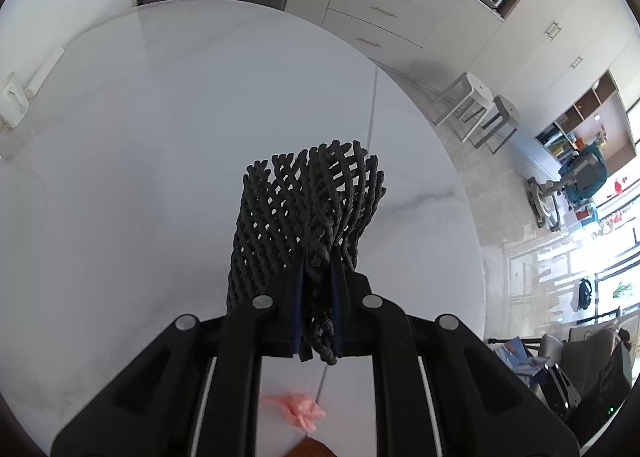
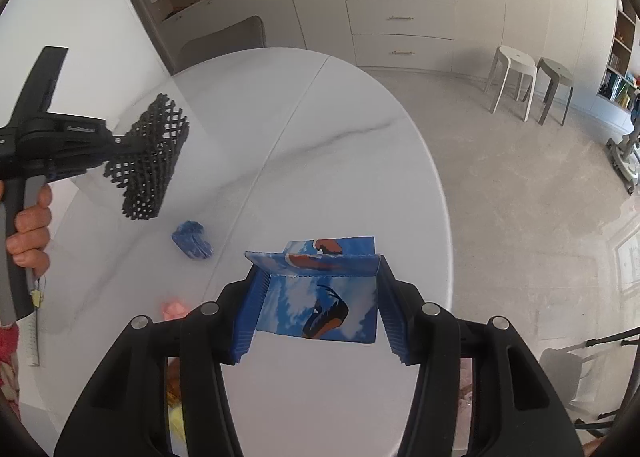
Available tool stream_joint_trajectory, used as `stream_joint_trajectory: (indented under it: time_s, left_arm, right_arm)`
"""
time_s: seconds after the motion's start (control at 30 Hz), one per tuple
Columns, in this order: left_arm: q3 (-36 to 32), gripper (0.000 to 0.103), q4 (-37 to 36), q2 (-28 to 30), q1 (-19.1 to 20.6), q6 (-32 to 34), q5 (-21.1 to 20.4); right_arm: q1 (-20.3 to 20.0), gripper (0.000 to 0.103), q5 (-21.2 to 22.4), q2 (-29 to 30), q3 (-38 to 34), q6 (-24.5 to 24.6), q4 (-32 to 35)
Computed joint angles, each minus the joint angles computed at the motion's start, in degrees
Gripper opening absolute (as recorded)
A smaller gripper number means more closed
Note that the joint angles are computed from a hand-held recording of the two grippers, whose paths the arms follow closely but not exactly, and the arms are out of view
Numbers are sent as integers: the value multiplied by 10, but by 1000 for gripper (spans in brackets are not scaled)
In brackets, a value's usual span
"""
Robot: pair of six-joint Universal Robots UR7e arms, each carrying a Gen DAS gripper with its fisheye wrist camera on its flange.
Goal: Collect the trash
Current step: 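Carry box and mesh sleeve over the bin and open both grippers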
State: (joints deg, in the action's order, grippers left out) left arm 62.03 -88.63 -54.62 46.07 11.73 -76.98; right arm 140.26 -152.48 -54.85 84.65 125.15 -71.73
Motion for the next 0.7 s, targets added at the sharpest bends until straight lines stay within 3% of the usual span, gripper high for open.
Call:
stream_joint_trajectory:
  time_s: [0.13,0.27,0.5,0.7]
  left_arm:
    - [64,11,31,-66,-29,5,-26]
    - [143,11,65,-128,-71,-9,-86]
    - [293,12,101,-207,-153,-16,-177]
    - [423,11,88,-251,-225,-33,-215]
  right_arm:
    - [36,53,51,-16,13,95,81]
    - [74,53,119,-32,35,188,138]
    - [143,53,236,-58,91,306,159]
    - [187,53,295,-71,125,365,148]
